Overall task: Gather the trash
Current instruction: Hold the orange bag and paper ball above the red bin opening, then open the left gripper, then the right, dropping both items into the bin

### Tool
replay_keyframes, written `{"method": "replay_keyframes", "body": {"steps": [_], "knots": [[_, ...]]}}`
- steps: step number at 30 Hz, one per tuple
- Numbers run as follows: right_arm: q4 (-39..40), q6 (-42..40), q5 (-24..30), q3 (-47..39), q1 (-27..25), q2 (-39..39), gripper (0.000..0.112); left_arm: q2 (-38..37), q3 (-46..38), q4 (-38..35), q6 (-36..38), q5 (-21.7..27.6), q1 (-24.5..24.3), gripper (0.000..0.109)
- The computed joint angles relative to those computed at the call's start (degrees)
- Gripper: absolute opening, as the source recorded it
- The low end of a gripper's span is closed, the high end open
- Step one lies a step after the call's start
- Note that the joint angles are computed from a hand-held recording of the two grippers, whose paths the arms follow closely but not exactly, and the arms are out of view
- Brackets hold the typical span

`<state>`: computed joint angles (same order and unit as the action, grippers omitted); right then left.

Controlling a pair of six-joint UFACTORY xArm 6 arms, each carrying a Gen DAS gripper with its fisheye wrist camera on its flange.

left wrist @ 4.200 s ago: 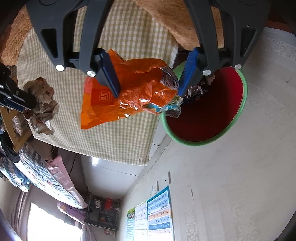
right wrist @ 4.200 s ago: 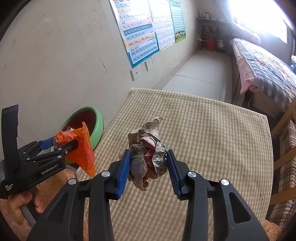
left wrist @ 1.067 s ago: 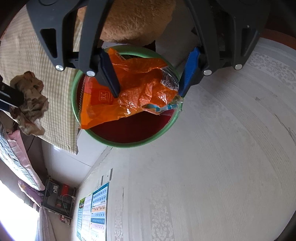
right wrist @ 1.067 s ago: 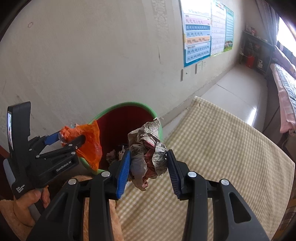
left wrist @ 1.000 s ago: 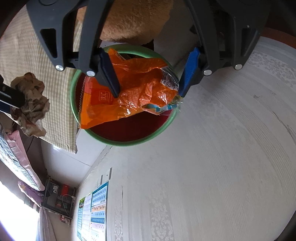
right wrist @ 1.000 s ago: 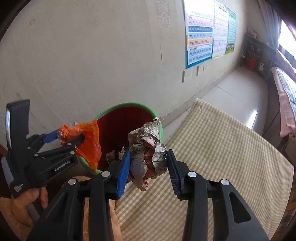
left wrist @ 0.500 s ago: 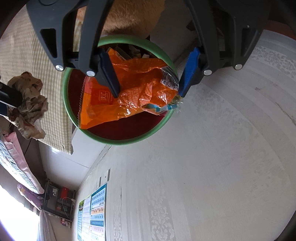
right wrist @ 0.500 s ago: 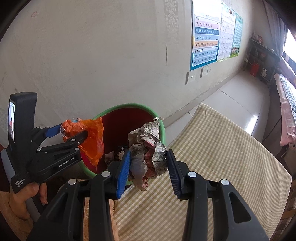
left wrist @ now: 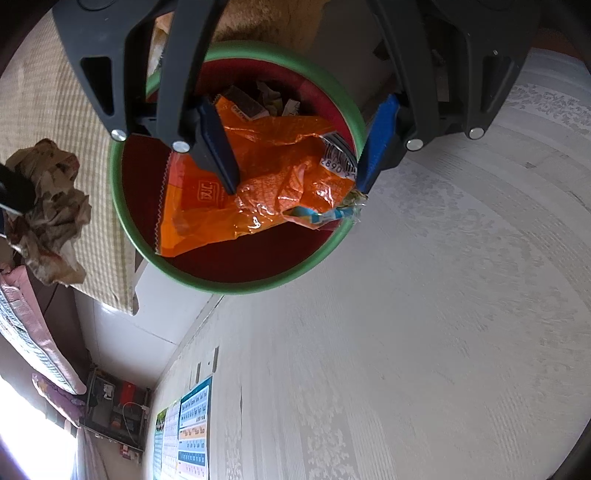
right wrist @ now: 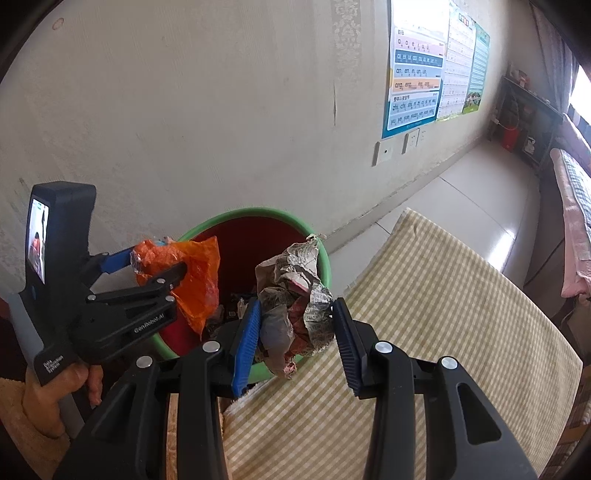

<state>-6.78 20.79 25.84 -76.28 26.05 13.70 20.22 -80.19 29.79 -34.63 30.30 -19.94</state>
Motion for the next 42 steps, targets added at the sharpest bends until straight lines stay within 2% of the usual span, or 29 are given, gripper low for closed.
{"method": "replay_keyframes", "body": {"steps": [18,37,42], "knots": [[3.3,-3.75,3.57,-8.91,0.72,7.77,0.039,5.87,-5.8,-2.41,2.98,2.42,1.38,0.063],[4.18,-4.8,5.19,-11.67,0.77,9.93,0.039,7.6,-7.03,-3.54,3.19,3.19,1.44,0.063],[3.75,-4.43,5.24,-11.51,0.84,9.71,0.039,7.83,-7.38,-4.17,3.6,3.43,1.5,0.068]]}}
